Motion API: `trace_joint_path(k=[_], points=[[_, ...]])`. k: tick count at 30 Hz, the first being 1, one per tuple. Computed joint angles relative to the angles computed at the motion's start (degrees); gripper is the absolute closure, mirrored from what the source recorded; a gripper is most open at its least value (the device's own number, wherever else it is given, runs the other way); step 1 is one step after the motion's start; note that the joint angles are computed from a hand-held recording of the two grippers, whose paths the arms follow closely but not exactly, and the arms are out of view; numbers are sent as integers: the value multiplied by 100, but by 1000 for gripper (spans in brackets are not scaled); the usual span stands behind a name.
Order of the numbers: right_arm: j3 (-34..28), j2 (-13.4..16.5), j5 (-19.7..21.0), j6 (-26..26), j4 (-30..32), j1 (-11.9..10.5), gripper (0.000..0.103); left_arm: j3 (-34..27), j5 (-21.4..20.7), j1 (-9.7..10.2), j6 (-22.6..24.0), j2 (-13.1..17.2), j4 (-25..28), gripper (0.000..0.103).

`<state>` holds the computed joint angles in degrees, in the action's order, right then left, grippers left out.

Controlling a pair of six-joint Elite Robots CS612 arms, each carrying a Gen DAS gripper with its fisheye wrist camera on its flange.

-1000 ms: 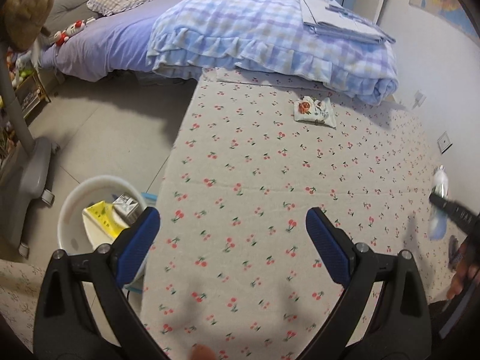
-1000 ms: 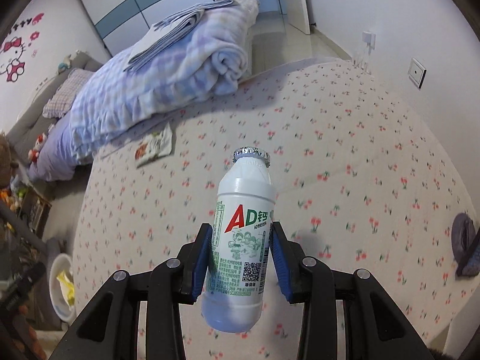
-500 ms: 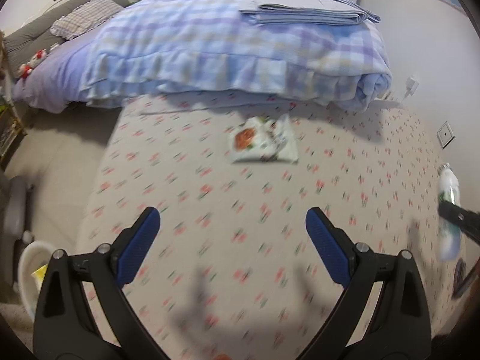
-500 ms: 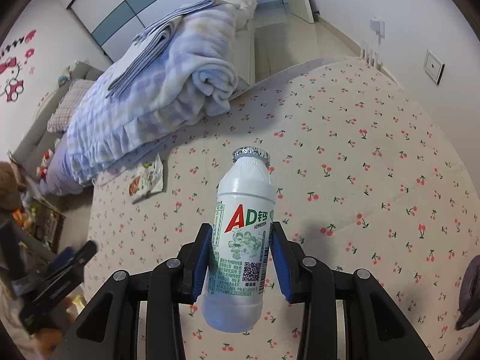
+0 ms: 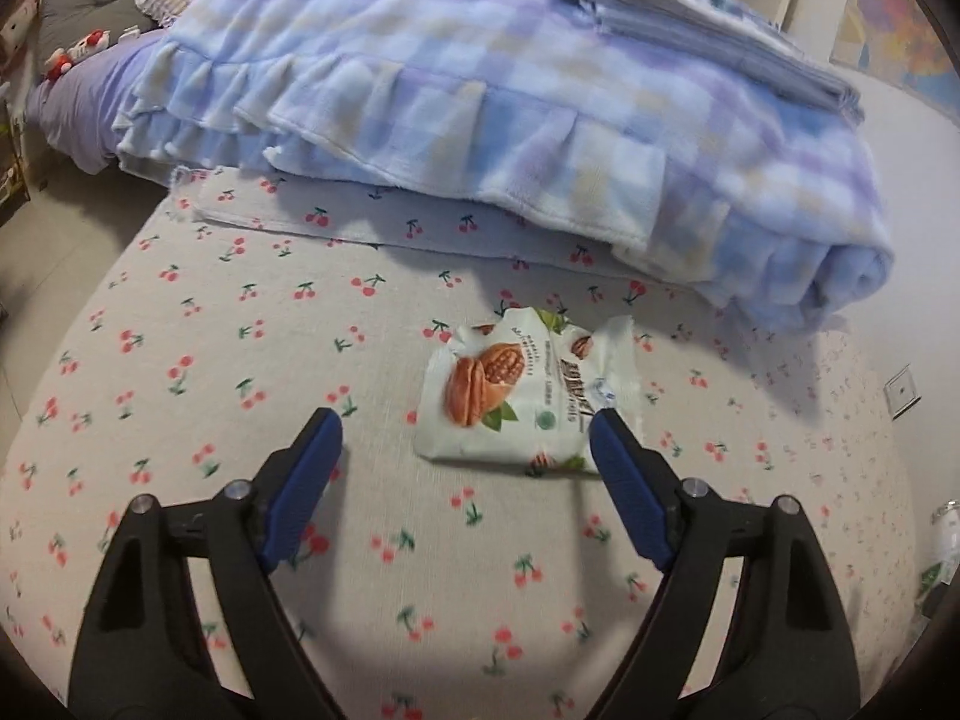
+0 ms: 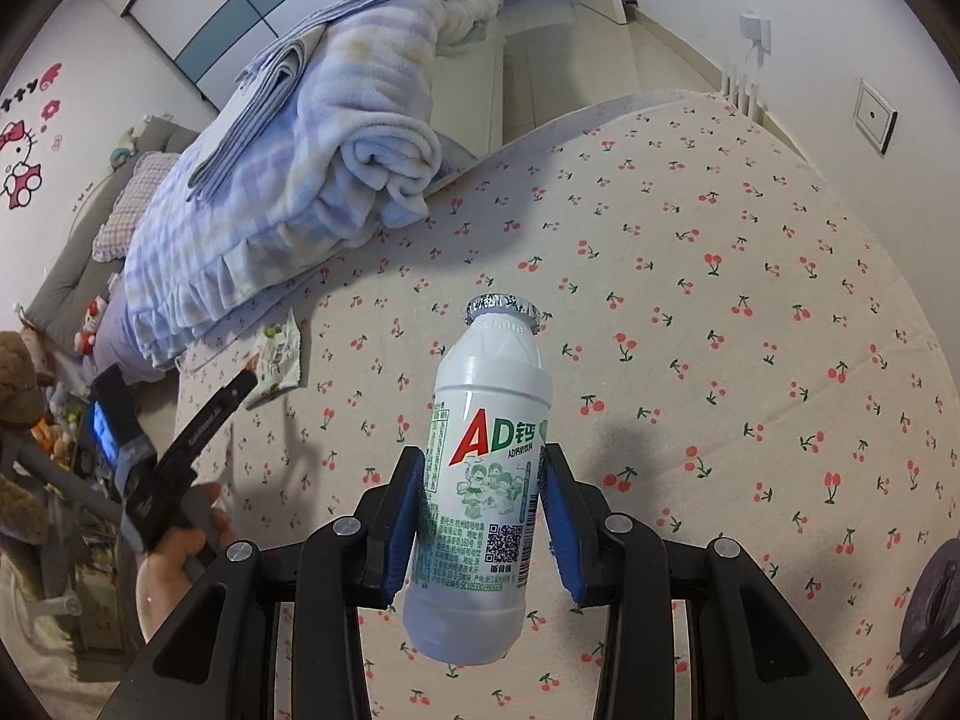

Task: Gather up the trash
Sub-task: 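Grasp the almond snack packet with the left tool while the right tool holds the bottle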

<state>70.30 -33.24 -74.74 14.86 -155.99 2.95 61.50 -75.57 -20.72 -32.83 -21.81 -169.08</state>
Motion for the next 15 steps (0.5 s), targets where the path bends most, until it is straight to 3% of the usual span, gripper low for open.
trace_joint_path(k=[3, 5, 8, 10, 12, 15], points=[[-18, 17, -87, -142, 69, 12, 63, -194, 101, -30, 191, 94, 211, 28], [-28, 30, -101, -170, 124, 5, 63, -317, 24, -35, 373, 150, 211, 43], [-37, 45, -80, -116, 202, -10, 63, -412, 147, -86, 519, 167, 402, 50], [-46, 51, -87, -71, 228, -14, 63, -428, 265, -115, 535, 164, 487, 68], [-39, 41, -52, -60, 238, -13, 63, -409, 380, -132, 546, 145, 540, 79], [23, -8, -27, -135, 133, 0, 63, -204, 230, -114, 506, 27, 477, 85]])
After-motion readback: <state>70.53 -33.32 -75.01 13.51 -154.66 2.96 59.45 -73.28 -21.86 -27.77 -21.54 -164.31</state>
